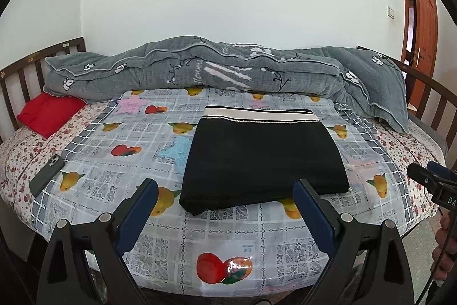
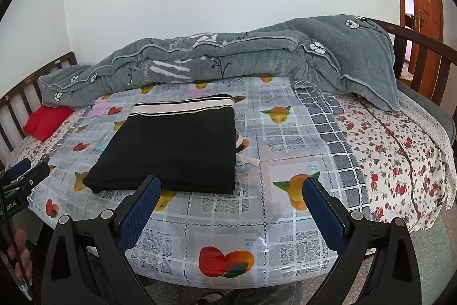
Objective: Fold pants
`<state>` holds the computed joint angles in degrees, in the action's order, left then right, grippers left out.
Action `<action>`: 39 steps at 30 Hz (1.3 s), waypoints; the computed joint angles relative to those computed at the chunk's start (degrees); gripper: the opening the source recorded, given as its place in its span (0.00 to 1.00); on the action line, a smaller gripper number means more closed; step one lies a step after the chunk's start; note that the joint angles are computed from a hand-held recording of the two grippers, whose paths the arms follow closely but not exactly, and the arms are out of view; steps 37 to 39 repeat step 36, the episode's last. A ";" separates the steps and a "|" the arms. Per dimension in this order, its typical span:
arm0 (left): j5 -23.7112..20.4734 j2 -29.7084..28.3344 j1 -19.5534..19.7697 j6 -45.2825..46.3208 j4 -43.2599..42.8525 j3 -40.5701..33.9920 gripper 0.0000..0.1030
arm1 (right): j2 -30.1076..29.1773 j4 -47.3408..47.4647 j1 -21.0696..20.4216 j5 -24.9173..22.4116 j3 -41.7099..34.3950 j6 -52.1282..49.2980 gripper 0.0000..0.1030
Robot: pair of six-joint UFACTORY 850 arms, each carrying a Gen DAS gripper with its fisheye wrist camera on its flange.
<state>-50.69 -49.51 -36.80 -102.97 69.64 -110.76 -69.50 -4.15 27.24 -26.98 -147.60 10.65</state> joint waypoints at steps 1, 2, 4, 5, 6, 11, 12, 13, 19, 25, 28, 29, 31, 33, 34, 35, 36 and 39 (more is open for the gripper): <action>-0.07 -0.04 -0.01 0.13 -0.01 -0.10 0.93 | -0.03 0.02 -0.01 -0.05 -0.04 0.00 0.95; -0.08 -0.06 0.00 0.12 0.00 -0.15 0.93 | -0.10 0.10 -0.02 -0.11 -0.17 -0.04 0.95; -0.06 -0.09 0.01 0.17 -0.13 -0.26 0.93 | 0.06 0.16 -0.04 0.04 0.12 -0.08 0.95; -0.10 -0.13 -0.01 0.15 -0.11 -0.29 0.93 | 0.07 0.08 -0.02 0.03 0.13 -0.01 0.95; -0.05 -0.10 0.00 0.15 -0.07 -0.25 0.93 | 0.06 0.02 -0.01 0.01 0.12 0.04 0.95; -0.09 -0.15 -0.02 0.20 -0.11 -0.35 0.93 | 0.35 0.10 0.00 0.42 0.70 -0.02 0.95; -0.17 -0.21 -0.03 0.23 -0.10 -0.43 0.93 | 0.26 0.10 0.03 0.38 0.55 -0.04 0.95; -0.17 -0.18 -0.02 0.22 -0.11 -0.38 0.93 | 0.31 0.29 -0.02 0.42 0.62 -0.32 0.95; -0.09 -0.13 -0.03 0.09 0.01 -0.30 0.93 | 0.12 0.54 -0.02 0.29 0.27 -0.68 0.95; 0.46 -0.02 0.13 0.30 -0.14 -0.36 0.93 | 0.32 0.77 0.01 0.50 0.63 -0.81 0.95; 0.61 -0.06 0.15 0.33 -0.04 -0.41 0.93 | 0.74 1.54 -0.07 0.98 1.42 -1.43 0.95; 0.64 0.15 0.11 0.12 0.19 -0.04 0.93 | 1.08 1.60 -0.08 1.29 2.02 -1.50 0.95; 0.48 -0.03 0.11 0.26 0.06 -0.34 0.93 | 1.11 1.61 -0.09 1.28 2.07 -1.52 0.95; 0.65 0.16 0.16 0.00 0.15 0.00 0.93 | 1.13 1.67 -0.08 1.33 2.11 -1.50 0.95; 0.63 0.12 0.16 0.05 0.08 -0.07 0.93 | 1.13 1.67 -0.08 1.33 2.11 -1.50 0.95; 0.80 0.33 0.16 0.02 0.20 0.28 0.93 | 1.15 1.82 -0.08 1.34 2.17 -1.65 0.95; 1.04 0.39 0.19 0.10 0.15 0.36 0.93 | 1.61 1.69 -0.10 1.73 2.99 -1.56 0.95; 1.04 0.39 0.19 0.10 0.15 0.36 0.93 | 1.61 1.69 -0.10 1.73 2.99 -1.56 0.95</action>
